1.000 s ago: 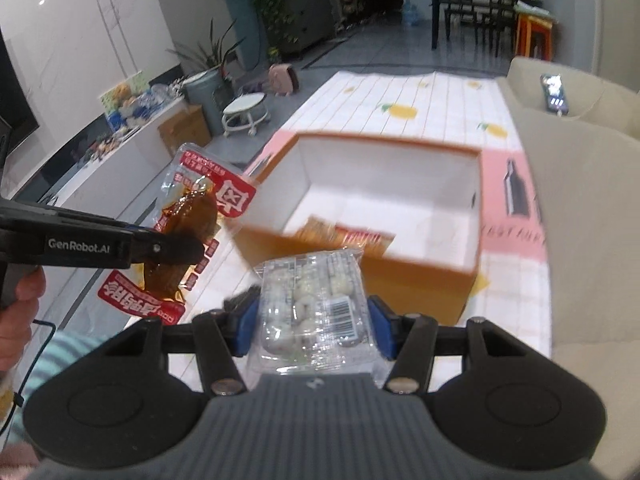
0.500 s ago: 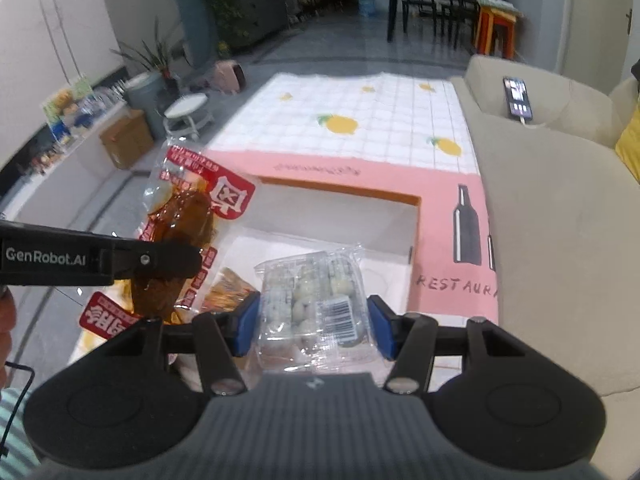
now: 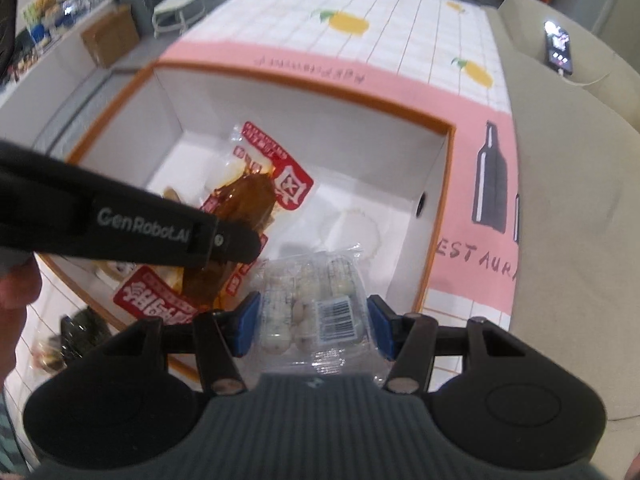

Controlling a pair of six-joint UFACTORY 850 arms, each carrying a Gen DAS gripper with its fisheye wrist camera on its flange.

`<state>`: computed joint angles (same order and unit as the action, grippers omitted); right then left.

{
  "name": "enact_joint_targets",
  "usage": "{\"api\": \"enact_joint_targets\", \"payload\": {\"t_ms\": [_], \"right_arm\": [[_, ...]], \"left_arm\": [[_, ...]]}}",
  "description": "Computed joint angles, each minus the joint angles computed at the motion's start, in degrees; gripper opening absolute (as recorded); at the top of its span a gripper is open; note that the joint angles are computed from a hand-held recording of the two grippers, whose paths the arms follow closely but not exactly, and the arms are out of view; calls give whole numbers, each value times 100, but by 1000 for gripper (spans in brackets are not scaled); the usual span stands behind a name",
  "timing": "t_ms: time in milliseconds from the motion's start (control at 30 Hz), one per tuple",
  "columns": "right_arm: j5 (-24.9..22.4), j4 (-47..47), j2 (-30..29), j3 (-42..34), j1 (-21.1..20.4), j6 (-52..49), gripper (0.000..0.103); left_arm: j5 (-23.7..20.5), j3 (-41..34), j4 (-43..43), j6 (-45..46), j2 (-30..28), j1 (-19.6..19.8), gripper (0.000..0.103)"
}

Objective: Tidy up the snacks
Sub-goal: 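Lower both packs into the box and open both tools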

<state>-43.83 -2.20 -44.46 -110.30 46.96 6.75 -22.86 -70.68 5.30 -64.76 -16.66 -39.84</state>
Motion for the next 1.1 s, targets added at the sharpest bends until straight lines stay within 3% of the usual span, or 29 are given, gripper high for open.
{"api": "enact_joint_targets", "payload": {"t_ms": [467, 667, 933, 1100], "right_arm": [[-1038, -206, -733, -1067, 118, -514, 56], [-1227, -233, -891, -1312, 105, -492, 58], [-1146, -140, -746, -1181, 128, -411, 62], [-1053, -180, -600, -1041, 174, -372, 69]], "left_arm": [[-126, 39, -1163, 1078, -211, 130, 18], [-139, 121, -1229, 1108, -134, 100, 20], [-272, 110, -609, 557, 6, -17, 46], [-379, 157, -199, 136, 178, -114, 49]]}}
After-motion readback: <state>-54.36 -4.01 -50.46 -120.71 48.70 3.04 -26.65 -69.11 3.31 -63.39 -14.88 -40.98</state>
